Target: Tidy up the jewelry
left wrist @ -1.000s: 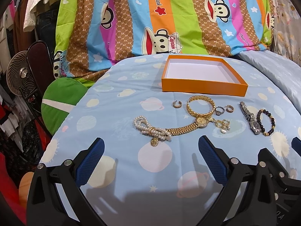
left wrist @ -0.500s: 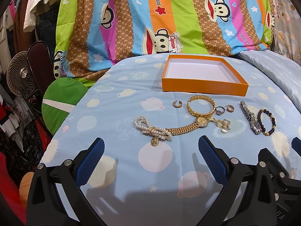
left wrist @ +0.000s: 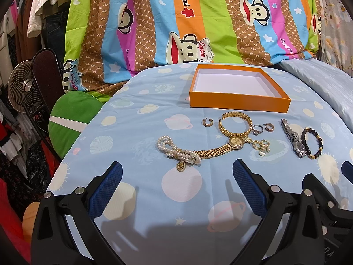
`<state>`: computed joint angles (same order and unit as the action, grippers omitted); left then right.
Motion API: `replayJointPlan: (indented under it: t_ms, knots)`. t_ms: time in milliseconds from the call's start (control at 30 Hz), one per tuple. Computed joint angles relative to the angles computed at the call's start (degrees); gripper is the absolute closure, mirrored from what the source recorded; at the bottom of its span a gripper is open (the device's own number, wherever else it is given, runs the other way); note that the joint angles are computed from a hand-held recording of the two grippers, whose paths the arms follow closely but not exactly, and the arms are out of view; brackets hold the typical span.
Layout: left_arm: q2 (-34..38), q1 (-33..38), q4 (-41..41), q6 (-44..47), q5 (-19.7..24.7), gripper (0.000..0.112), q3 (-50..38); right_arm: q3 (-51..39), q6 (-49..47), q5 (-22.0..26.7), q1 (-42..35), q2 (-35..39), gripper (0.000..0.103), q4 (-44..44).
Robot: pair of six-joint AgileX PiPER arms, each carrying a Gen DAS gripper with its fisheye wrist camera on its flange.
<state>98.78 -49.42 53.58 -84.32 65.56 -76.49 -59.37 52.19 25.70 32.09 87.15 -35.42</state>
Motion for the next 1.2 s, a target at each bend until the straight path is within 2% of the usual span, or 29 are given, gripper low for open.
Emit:
replayJointPlan:
  t_ms: [1033,1200]
  knots:
    - [0.0,0.0,0.0,0.1,-0.1,0.015,0.1,0.0,-0.1,-0.4,-0.1,0.0,0.005,0.5]
    - [-0.3,0.6,-0.9,-0.6,-0.9,0.014,0.5,0.8,-0.8,-1.3,-1.2,-0.9,0.005,3.1]
